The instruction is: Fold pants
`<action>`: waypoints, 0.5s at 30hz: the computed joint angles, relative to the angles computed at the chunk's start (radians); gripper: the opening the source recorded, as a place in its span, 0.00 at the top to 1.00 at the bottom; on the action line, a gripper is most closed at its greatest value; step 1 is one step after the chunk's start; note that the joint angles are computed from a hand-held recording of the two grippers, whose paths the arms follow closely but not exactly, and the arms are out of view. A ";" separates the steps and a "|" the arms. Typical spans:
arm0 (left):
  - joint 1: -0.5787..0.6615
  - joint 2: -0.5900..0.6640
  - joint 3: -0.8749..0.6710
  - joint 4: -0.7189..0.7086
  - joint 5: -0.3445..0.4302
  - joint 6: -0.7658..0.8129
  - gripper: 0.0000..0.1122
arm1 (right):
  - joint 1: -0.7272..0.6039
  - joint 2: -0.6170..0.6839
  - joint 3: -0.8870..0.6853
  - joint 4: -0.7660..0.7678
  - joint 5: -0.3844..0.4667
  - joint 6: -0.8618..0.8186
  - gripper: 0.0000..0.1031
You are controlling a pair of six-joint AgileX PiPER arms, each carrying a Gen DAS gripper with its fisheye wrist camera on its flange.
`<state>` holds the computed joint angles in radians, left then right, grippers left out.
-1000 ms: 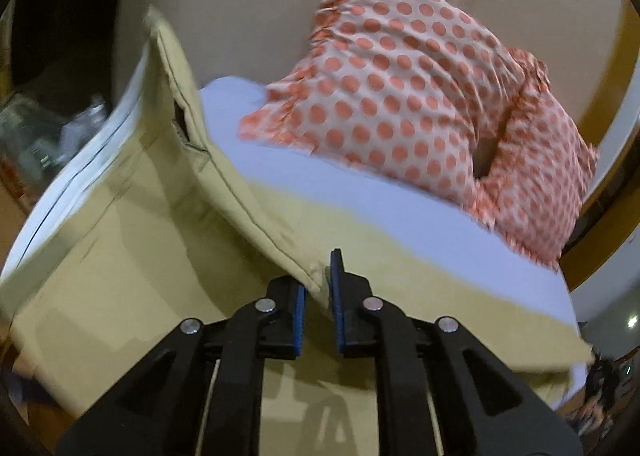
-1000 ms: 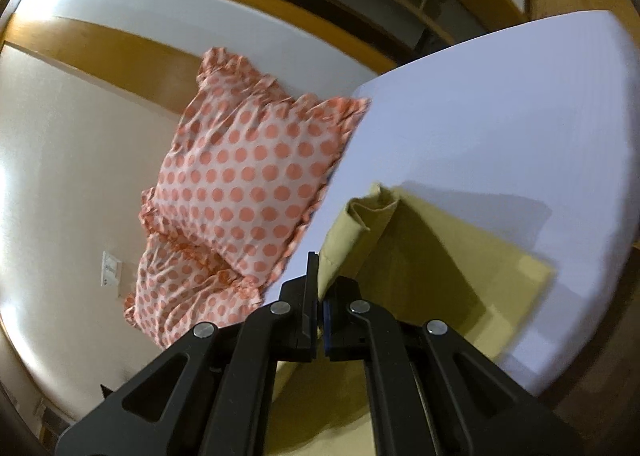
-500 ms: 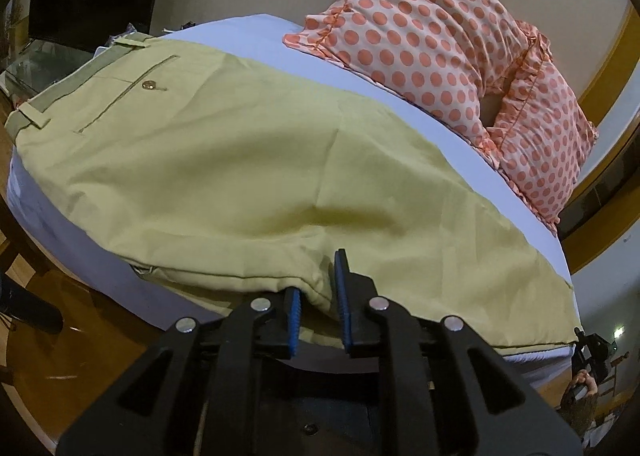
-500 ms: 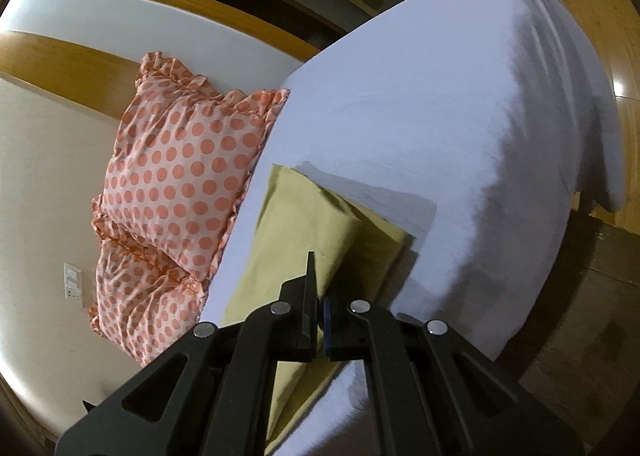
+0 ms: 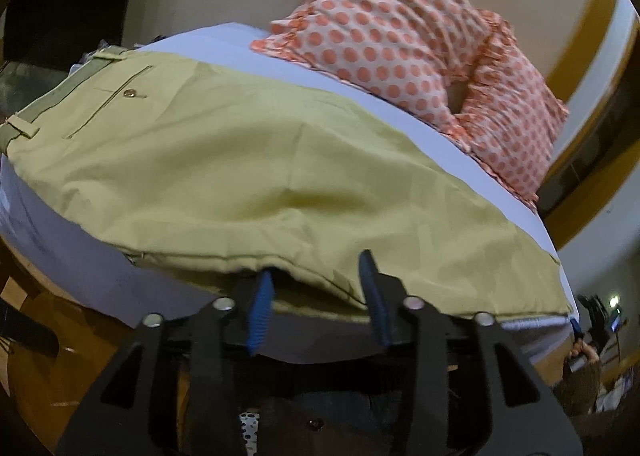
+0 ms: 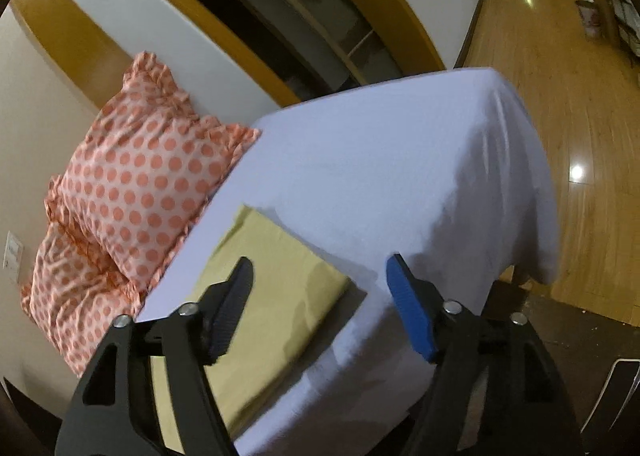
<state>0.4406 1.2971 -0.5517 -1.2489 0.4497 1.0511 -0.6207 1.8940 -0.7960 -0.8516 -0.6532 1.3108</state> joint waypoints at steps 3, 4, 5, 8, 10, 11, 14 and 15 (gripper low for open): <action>0.051 -0.029 0.050 -0.096 0.084 0.130 0.58 | 0.015 0.013 0.008 0.000 -0.037 -0.039 0.41; 0.062 -0.032 0.061 -0.117 0.104 0.156 0.56 | 0.026 0.017 0.020 0.013 -0.061 -0.071 0.42; 0.080 -0.036 0.080 -0.154 0.134 0.203 0.54 | 0.036 0.018 0.031 0.019 -0.079 -0.103 0.47; 0.123 -0.036 0.138 -0.256 0.226 0.332 0.48 | 0.042 0.059 0.030 -0.052 -0.178 -0.079 0.61; 0.124 -0.028 0.158 -0.292 0.252 0.385 0.46 | 0.074 0.061 0.037 -0.008 -0.176 -0.135 0.79; 0.123 -0.028 0.171 -0.311 0.260 0.417 0.45 | 0.081 0.066 0.030 -0.010 -0.173 -0.132 0.92; 0.140 -0.013 0.187 -0.351 0.288 0.477 0.40 | 0.086 0.089 0.006 -0.023 -0.213 -0.119 0.97; 0.158 -0.007 0.193 -0.366 0.306 0.496 0.39 | 0.099 0.083 -0.001 -0.014 -0.212 -0.122 0.97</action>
